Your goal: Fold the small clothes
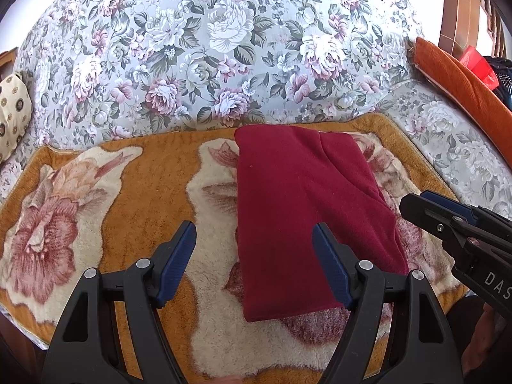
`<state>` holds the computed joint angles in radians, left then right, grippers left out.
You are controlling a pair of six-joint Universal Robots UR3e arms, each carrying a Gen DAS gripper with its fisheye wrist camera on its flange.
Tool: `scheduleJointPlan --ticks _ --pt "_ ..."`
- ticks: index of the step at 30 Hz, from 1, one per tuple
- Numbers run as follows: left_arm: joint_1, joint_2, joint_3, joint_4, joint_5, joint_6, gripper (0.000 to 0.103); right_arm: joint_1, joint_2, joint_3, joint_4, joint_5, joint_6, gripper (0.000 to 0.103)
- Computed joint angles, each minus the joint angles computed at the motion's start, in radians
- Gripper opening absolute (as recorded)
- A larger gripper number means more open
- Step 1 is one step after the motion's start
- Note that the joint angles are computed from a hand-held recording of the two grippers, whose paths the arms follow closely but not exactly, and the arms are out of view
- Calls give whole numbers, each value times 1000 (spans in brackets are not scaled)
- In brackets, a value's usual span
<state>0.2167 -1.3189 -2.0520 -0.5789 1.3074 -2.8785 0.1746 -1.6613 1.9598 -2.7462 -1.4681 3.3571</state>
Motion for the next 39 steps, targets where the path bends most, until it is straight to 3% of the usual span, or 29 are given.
scheduleJointPlan --ticks 39 --pt "-17 -34 7 0 13 -5 75 10 13 8 -10 -6 19 33"
